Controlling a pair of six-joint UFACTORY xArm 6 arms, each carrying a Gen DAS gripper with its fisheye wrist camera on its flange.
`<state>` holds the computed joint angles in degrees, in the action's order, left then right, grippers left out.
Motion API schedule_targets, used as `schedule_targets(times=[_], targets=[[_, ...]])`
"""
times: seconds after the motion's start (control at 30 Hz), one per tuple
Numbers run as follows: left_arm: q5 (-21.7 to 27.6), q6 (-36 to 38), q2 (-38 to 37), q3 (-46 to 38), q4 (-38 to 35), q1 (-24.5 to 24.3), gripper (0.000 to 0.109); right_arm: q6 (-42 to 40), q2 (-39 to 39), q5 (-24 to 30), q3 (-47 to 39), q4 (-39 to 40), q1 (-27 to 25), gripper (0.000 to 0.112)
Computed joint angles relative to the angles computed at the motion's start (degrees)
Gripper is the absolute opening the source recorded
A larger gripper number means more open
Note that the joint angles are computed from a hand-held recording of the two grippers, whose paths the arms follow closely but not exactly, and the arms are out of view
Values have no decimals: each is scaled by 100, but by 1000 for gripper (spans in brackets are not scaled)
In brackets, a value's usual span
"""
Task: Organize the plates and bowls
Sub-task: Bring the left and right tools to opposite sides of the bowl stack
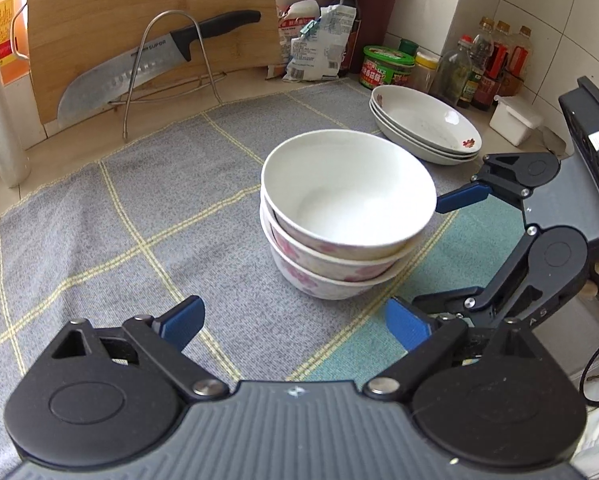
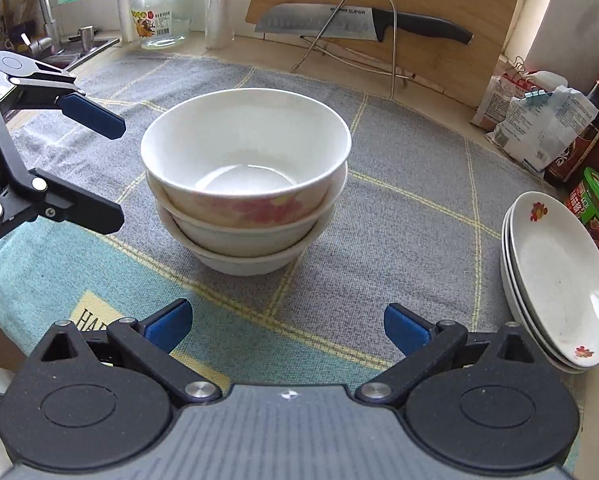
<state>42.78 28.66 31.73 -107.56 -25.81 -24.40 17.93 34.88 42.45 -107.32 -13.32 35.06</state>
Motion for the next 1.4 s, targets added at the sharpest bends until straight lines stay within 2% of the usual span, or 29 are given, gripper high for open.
schedule_targets(times=[0.23,0.33,0.47,0.57,0.67,0.7,0.73,0.83,0.93,1.1,1.4], targets=[[-71,-1234,211,-49,876,-246,97,-1467,207,-266,20,906,-261,103],[-142,-1674,276,-33,1102,-337,97,-2283,198,-451,121,1667,-383,103],[-306,-2311,290,59,1624,-468,97,-3052,220,-510,121,2094,-457,103],[-294,-2592,302,49,1946,-534,97,-3454,202,-656,204,2358,-478,103],[-227,-2634,361,-23,2100,-575,102,-3775,163,-748,297,2578,-510,103],[-203,-2699,400,-67,2370,-614,102,-3924,195,-798,279,2684,-535,103],[-209,-2676,409,-61,2537,-638,103,-4095,120,-921,428,2814,-541,103],[-367,-2362,472,-93,2349,-607,103,-4507,-17,-1175,718,3160,-565,103],[-483,-2013,479,-56,2146,-572,103,-4556,-45,-1223,772,3206,-573,103],[-831,-1060,447,136,1530,-522,103,-4169,0,-1107,655,2897,-544,103],[-697,800,654,-148,278,-367,103,-3844,516,-478,-298,2575,-538,103]])
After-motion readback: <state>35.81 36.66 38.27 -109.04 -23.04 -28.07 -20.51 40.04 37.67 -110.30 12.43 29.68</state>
